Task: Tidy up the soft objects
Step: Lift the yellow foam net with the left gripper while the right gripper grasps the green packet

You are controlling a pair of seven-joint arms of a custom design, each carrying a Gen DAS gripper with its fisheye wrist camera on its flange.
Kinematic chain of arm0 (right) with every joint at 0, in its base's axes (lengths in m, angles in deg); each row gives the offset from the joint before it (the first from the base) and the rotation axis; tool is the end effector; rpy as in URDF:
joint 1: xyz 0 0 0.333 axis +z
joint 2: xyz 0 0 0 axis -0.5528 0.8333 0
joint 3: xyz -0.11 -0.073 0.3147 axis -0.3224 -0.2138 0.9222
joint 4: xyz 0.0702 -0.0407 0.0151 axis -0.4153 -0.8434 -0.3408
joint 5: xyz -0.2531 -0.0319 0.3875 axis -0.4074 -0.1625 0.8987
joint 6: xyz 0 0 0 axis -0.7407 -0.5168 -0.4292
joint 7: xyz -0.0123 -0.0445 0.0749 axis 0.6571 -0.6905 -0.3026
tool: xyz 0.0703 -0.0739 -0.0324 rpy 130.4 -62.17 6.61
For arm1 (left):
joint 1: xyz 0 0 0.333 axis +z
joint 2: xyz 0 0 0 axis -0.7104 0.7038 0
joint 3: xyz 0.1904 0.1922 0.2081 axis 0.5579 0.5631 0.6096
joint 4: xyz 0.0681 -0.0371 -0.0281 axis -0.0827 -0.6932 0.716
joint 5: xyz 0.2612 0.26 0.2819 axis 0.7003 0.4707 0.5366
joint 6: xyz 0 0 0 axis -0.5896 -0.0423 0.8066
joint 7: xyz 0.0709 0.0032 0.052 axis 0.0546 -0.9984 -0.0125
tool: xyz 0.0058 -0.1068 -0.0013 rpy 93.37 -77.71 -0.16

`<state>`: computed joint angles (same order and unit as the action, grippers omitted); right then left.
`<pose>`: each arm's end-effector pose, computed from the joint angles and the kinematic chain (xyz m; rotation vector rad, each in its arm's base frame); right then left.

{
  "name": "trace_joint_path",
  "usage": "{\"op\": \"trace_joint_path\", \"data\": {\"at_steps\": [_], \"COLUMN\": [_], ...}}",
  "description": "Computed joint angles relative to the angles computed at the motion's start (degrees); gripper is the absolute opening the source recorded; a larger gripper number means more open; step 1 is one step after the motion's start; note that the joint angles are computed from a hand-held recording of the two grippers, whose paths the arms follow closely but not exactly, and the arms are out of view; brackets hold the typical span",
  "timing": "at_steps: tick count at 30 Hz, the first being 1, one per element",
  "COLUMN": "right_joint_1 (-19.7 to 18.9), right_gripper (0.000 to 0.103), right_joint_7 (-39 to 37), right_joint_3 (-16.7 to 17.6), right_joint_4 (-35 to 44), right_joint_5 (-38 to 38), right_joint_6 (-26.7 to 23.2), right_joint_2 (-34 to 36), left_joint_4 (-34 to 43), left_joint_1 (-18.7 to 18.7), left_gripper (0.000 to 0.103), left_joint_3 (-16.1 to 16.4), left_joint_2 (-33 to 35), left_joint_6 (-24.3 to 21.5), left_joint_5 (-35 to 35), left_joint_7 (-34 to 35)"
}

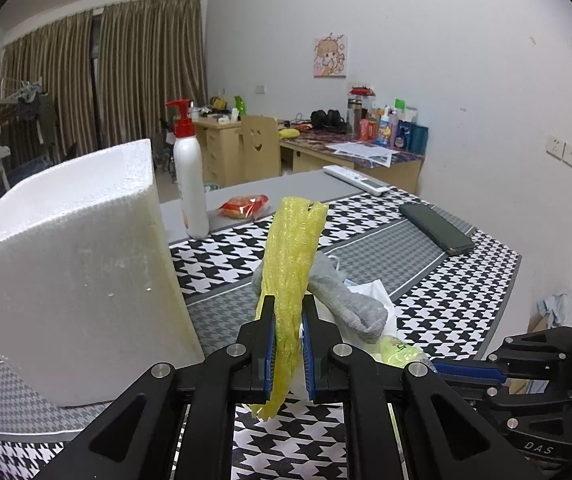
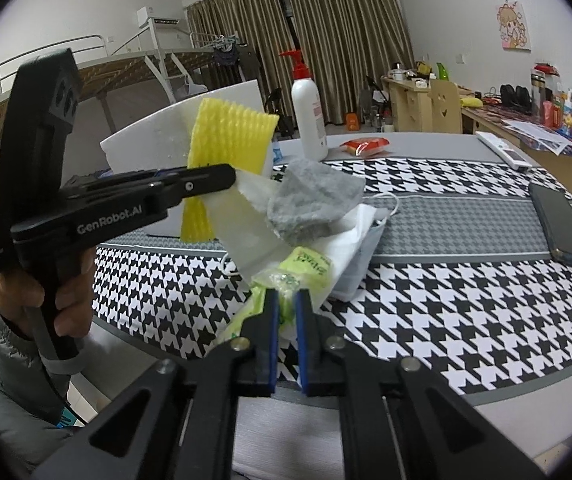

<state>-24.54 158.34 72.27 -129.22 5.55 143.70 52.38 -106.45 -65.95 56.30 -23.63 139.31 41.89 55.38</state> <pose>0.6019 0.2569 0.2366 -1.8006 1.2551 -0.4198 0.6222 -0.3171 0.2789 -1.2970 2.0179 -1.1368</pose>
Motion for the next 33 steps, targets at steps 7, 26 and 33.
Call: {"op": "trace_joint_path", "data": {"at_steps": [7, 26, 33], "right_joint_1": [0.01, 1.46, 1.72], "right_gripper": [0.011, 0.010, 0.010], "right_joint_7": [-0.08, -1.23, -1.43], "right_joint_3": [-0.12, -1.50, -1.79], "right_joint_4": [0.13, -1.44, -1.00], "right_joint_5": [0.07, 2.00, 1.70], "right_joint_6": [0.02, 2.98, 3.60], "right_joint_2": [0.06, -1.53, -2.24], "left_joint_4": [1.04, 0.31, -1.04], "left_joint_1": [0.53, -1.29, -0.81], "left_gripper": [0.019, 0.011, 0.011], "left_joint_3": [-0.45, 0.94, 0.20], "left_joint_2": [0.88, -0.31, -2.24], "left_joint_6": [-0.57, 1.98, 3.04], "left_joint_5": [0.62, -1.54, -2.95], "left_joint_7": [-0.62, -0.36, 0.83]}}
